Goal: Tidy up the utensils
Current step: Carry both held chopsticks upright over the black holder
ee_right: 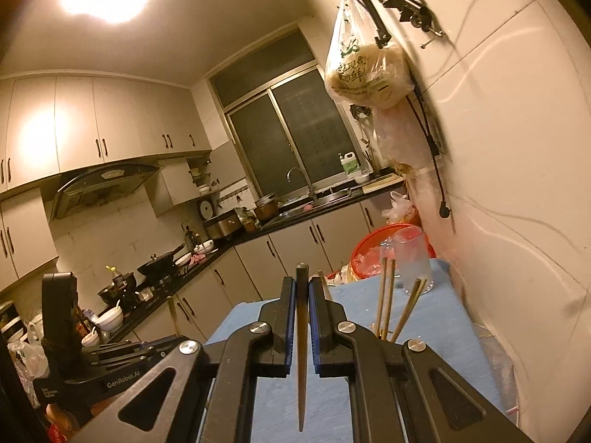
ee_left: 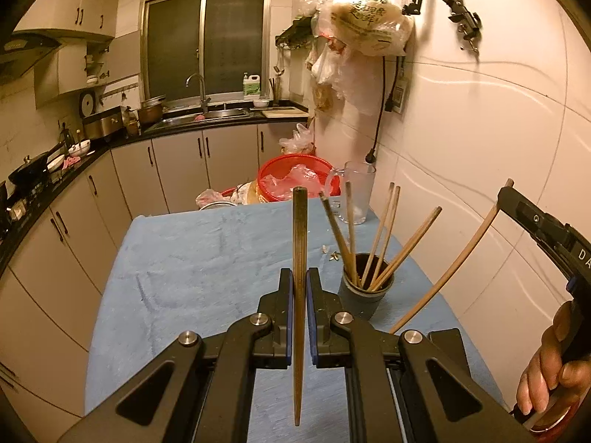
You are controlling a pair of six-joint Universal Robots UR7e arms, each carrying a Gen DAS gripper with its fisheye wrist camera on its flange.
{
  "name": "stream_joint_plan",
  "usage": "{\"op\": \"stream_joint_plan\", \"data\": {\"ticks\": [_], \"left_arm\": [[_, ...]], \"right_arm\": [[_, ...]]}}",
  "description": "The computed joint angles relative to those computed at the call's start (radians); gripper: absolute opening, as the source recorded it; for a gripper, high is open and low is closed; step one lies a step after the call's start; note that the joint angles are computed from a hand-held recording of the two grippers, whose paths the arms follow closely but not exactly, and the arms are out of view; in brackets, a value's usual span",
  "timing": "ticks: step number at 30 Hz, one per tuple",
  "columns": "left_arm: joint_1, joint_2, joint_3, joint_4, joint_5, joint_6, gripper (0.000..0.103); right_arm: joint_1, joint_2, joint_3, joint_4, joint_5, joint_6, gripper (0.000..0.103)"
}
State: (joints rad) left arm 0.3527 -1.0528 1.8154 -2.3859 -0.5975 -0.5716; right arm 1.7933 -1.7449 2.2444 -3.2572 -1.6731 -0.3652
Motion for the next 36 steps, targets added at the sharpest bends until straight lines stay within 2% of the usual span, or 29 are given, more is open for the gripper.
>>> {"op": "stream_joint_plan", "data": {"ticks": [14, 25, 36], "left_arm": [[-0.002, 0.076, -0.075, 0.0, -0.015, 0.044, 0.008], [0.008, 0.137, -0.168, -0.056, -0.029, 0.122, 0.008], [0.038, 0.249, -0.3, -0.256, -0.018, 0.273, 0.008]], "right_arm": [[-0.04, -0.044, -0.018, 0.02, 0.038, -0.003, 0.008], [-0.046, -0.025, -0.071, 0.023, 0.042, -0.011, 0.008], [-0.028, 0.052, -0.156, -0.009, 0.008, -0.04, 0.008]]}}
